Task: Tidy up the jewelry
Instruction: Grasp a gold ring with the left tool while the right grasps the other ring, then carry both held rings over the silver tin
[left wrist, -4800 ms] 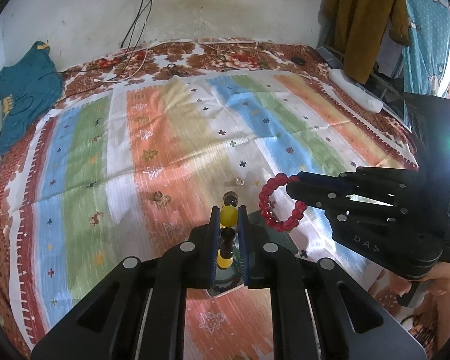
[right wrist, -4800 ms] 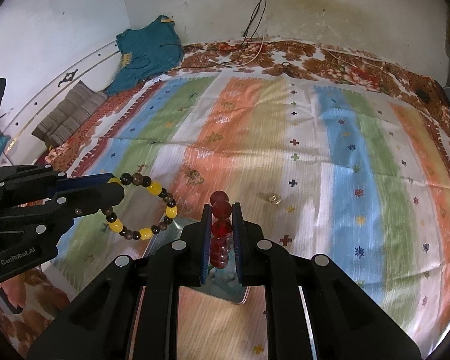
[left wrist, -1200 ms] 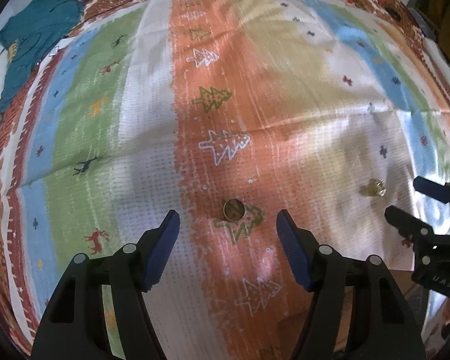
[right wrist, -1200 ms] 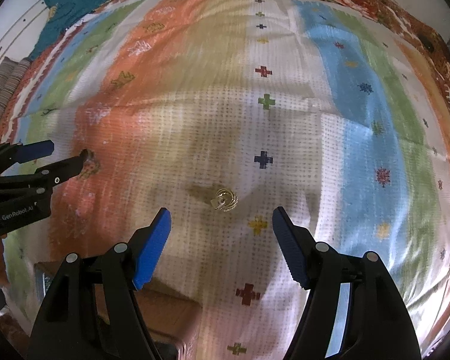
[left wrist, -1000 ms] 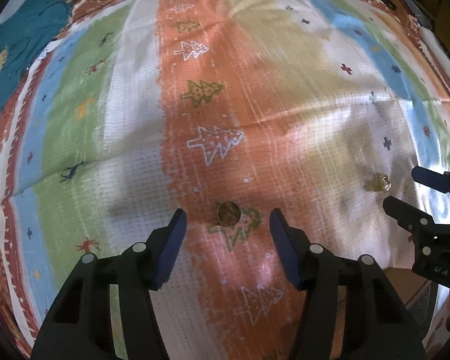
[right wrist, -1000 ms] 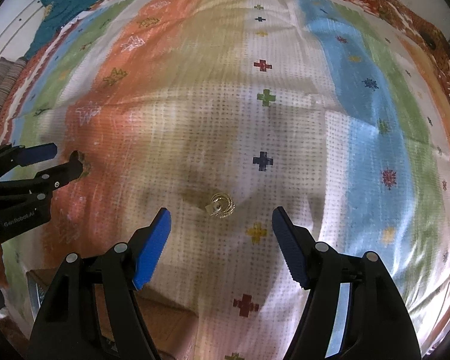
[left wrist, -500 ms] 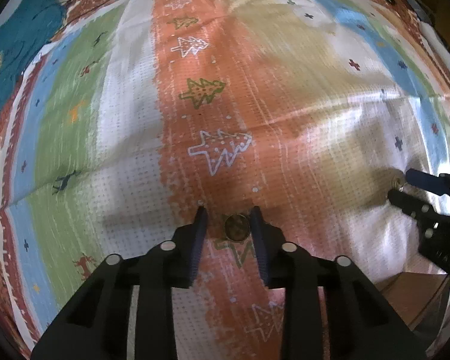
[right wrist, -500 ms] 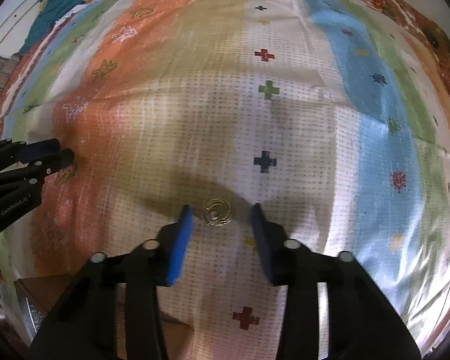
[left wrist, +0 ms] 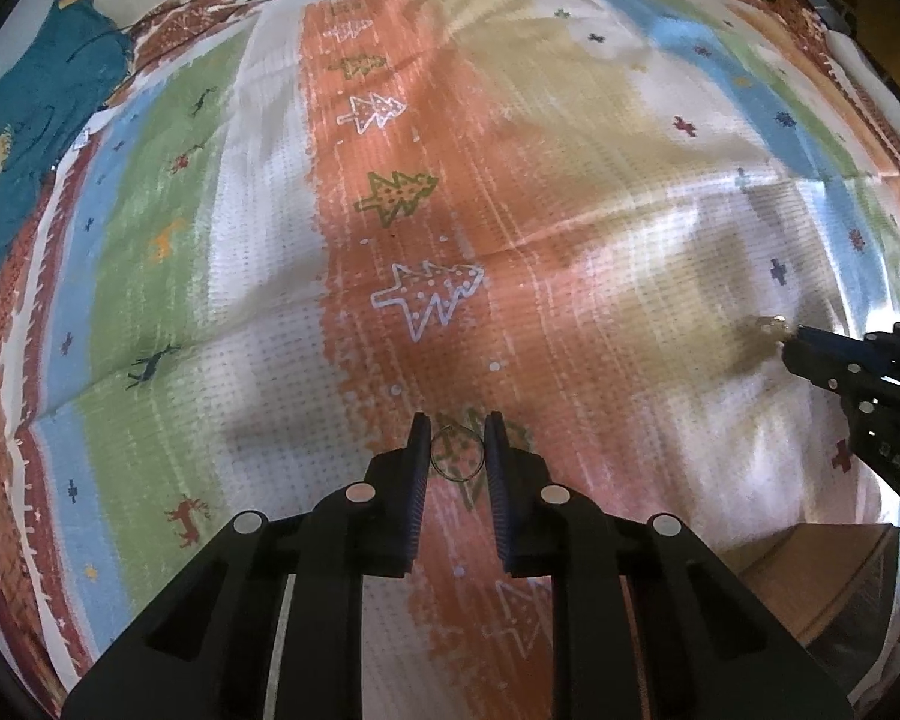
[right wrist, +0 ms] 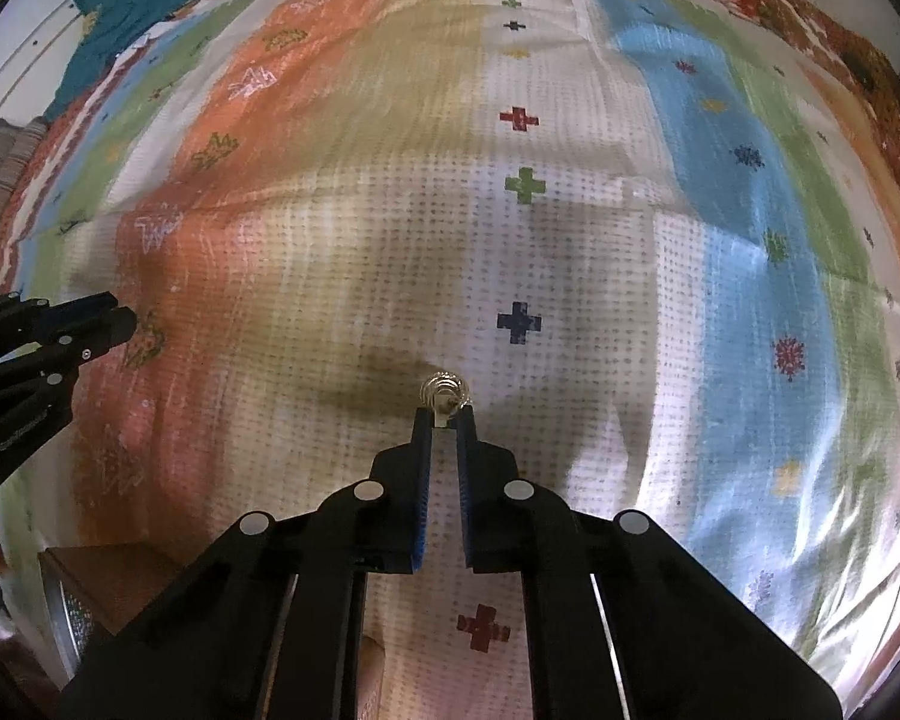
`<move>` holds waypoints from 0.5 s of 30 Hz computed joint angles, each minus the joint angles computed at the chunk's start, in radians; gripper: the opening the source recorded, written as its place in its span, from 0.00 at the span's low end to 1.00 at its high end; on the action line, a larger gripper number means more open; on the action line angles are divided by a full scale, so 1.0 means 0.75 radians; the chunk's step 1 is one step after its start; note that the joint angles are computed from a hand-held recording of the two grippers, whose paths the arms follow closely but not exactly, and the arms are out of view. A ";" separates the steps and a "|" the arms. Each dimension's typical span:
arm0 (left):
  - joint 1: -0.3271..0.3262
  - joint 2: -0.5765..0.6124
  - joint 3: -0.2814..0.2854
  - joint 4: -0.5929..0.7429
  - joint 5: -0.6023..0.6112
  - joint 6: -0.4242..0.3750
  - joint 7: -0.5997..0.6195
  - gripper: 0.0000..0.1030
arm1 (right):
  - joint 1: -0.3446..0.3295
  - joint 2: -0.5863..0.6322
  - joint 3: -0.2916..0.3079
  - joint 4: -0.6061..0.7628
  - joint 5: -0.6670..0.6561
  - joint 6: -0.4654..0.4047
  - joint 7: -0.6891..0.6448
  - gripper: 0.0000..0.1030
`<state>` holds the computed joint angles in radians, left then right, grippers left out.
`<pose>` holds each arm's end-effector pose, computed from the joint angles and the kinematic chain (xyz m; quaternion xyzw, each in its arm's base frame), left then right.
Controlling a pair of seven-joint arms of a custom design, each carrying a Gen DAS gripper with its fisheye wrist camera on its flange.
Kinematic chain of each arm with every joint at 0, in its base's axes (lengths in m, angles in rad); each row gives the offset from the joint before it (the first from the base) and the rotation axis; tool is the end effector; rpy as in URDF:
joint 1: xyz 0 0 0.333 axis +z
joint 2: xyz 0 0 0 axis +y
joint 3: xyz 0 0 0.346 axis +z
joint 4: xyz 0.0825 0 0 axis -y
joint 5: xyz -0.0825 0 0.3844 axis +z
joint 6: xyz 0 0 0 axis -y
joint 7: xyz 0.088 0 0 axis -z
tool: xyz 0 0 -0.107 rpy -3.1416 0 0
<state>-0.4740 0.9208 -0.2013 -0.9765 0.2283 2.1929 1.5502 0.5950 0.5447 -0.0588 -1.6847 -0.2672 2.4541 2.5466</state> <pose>0.6948 -0.4566 0.3622 -0.4362 0.8861 -0.1270 0.0913 0.6106 0.3699 0.3320 -0.6100 0.7769 -0.1133 0.1072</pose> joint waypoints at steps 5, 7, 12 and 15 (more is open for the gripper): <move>0.019 -0.090 -0.015 -0.133 -0.004 0.071 -0.010 0.17 | 0.016 -0.042 -0.015 -0.045 -0.033 0.035 0.041 0.09; 0.031 -0.112 -0.025 -0.162 -0.010 0.088 -0.003 0.17 | 0.022 -0.054 -0.017 -0.051 -0.051 0.043 0.060 0.09; 0.055 -0.192 -0.049 -0.277 -0.027 0.152 -0.002 0.17 | 0.037 -0.085 -0.018 -0.067 -0.100 0.051 0.109 0.09; 0.069 -0.248 -0.064 -0.354 -0.038 0.195 -0.002 0.17 | 0.051 -0.109 -0.022 -0.080 -0.143 0.056 0.145 0.09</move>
